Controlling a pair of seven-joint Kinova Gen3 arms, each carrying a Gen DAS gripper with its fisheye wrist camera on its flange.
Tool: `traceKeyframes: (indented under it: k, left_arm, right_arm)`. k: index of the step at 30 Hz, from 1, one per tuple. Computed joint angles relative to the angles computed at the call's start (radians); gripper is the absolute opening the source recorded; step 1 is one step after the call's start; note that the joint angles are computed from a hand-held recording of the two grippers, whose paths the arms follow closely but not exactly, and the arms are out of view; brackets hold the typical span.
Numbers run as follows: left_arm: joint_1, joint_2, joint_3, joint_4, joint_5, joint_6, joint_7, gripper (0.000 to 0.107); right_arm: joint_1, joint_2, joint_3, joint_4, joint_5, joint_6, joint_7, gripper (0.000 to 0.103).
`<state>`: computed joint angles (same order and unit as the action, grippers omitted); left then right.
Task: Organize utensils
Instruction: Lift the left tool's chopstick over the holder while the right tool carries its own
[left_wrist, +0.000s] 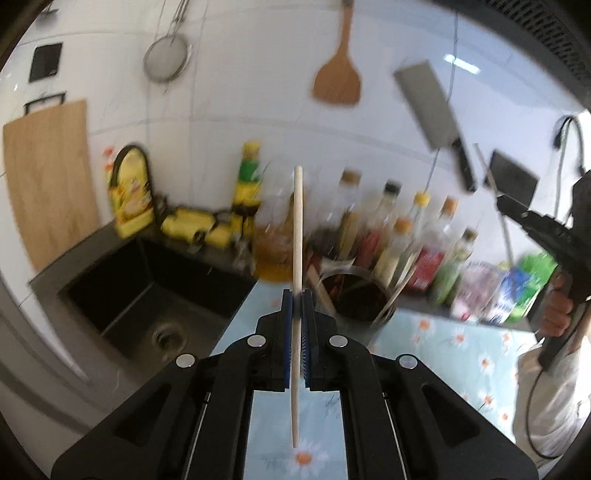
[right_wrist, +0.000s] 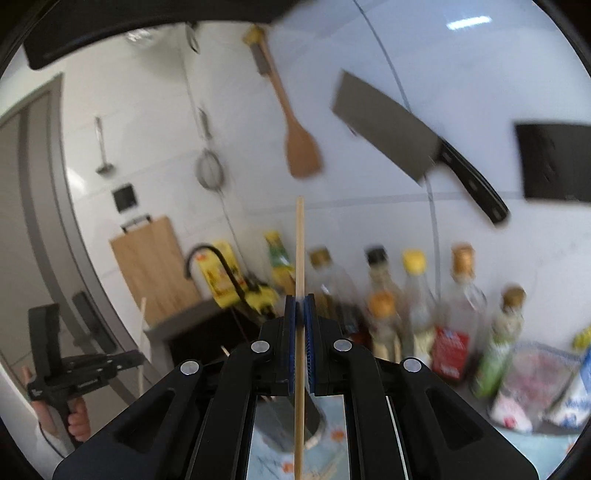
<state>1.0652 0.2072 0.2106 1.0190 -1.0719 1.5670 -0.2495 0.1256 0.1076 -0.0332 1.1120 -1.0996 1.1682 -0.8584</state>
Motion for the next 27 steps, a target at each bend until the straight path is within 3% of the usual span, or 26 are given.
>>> traceKeyframes:
  k: [3, 7, 10, 15, 18, 22, 27]
  left_arm:
    - [0.003, -0.039, -0.026, 0.085, -0.082, -0.122, 0.026, 0.005]
    - [-0.108, -0.090, 0.074, 0.211, -0.221, -0.285, 0.124, 0.005]
    - [-0.115, -0.110, 0.030, 0.296, -0.308, -0.401, 0.221, 0.005]
    - [-0.232, -0.143, 0.055, 0.404, -0.379, -0.581, 0.341, 0.005]
    - [-0.296, -0.143, 0.060, 0.448, -0.412, -0.674, 0.409, 0.005]
    - [-0.334, -0.124, 0.055, 0.476, -0.422, -0.725, 0.453, 0.005]
    - [-0.359, -0.093, 0.050, 0.472, -0.371, -0.759, 0.409, 0.005]
  right_arm:
    - [0.004, 0.011, -0.019, 0.023, -0.116, -0.030, 0.098, 0.005]
    - [0.005, 0.051, -0.054, 0.042, -0.270, -0.036, 0.248, 0.005]
    - [-0.003, 0.092, -0.084, 0.028, -0.332, -0.028, 0.312, 0.005]
    - [-0.006, 0.168, -0.147, 0.006, -0.404, -0.006, 0.426, 0.005]
    - [-0.019, 0.230, -0.183, -0.035, -0.406, 0.007, 0.438, 0.005]
    - [-0.034, 0.302, -0.226, -0.091, -0.363, 0.005, 0.411, 0.005]
    - [-0.045, 0.377, -0.273, -0.145, -0.292, 0.009, 0.358, 0.005]
